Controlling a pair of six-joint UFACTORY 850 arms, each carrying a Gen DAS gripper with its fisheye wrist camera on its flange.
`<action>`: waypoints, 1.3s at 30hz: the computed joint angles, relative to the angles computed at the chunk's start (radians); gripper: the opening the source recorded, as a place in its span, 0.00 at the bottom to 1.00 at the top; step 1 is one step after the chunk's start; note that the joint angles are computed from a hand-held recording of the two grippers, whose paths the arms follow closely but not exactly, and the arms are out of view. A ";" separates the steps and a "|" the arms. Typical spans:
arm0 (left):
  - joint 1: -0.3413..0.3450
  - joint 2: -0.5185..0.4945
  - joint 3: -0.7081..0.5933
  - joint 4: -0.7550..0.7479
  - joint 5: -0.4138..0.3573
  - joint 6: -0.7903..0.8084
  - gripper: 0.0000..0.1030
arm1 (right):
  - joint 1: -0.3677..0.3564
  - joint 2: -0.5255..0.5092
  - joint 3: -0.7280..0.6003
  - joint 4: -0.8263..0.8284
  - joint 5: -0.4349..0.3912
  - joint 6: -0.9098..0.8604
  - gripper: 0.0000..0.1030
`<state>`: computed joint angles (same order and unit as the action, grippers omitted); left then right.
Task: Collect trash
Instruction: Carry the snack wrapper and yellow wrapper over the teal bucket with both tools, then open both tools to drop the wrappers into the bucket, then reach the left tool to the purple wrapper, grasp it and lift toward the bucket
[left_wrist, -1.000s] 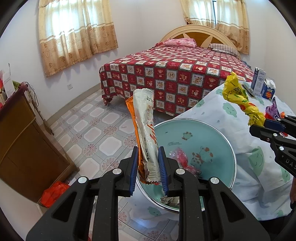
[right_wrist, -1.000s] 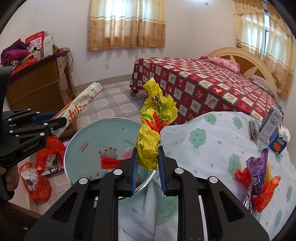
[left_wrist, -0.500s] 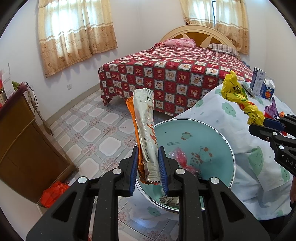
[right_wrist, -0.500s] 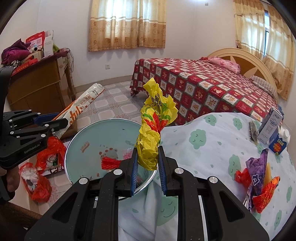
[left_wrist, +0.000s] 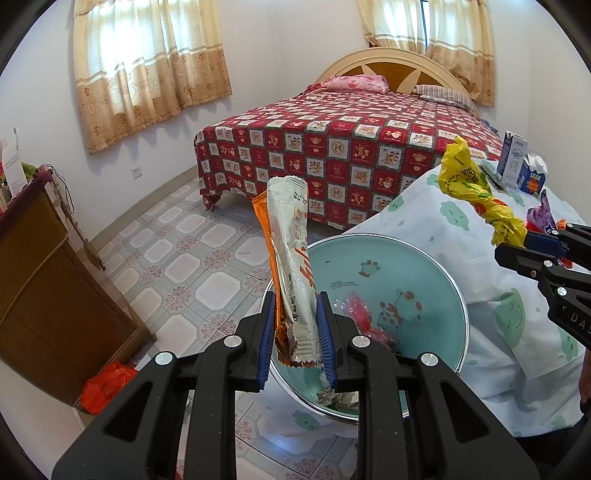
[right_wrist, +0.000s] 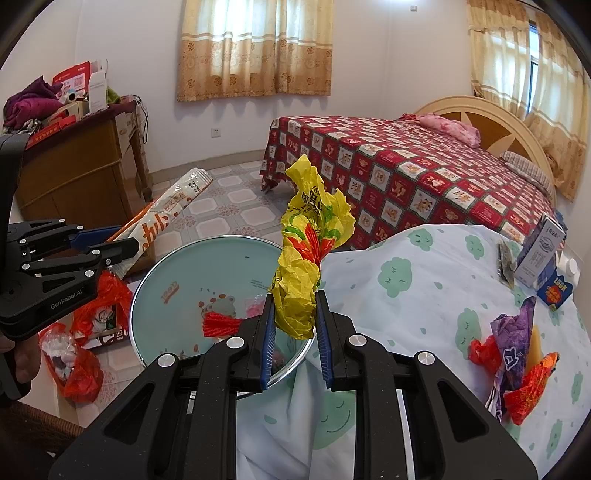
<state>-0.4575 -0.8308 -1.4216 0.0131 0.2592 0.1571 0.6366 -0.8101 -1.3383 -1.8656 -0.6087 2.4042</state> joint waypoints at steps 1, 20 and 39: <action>-0.001 0.000 0.001 -0.002 0.000 0.001 0.22 | 0.000 0.000 0.000 0.001 0.000 -0.002 0.20; -0.015 0.011 0.034 0.047 0.033 -0.025 0.48 | 0.004 -0.003 -0.002 -0.032 0.006 0.011 0.38; -0.028 -0.007 0.018 0.014 -0.003 0.027 0.70 | 0.009 0.070 0.151 -0.035 -0.071 0.141 0.52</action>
<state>-0.4851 -0.8376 -1.4035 0.0274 0.2558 0.1842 0.6457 -0.7400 -1.1877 -1.9005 -0.6793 2.5453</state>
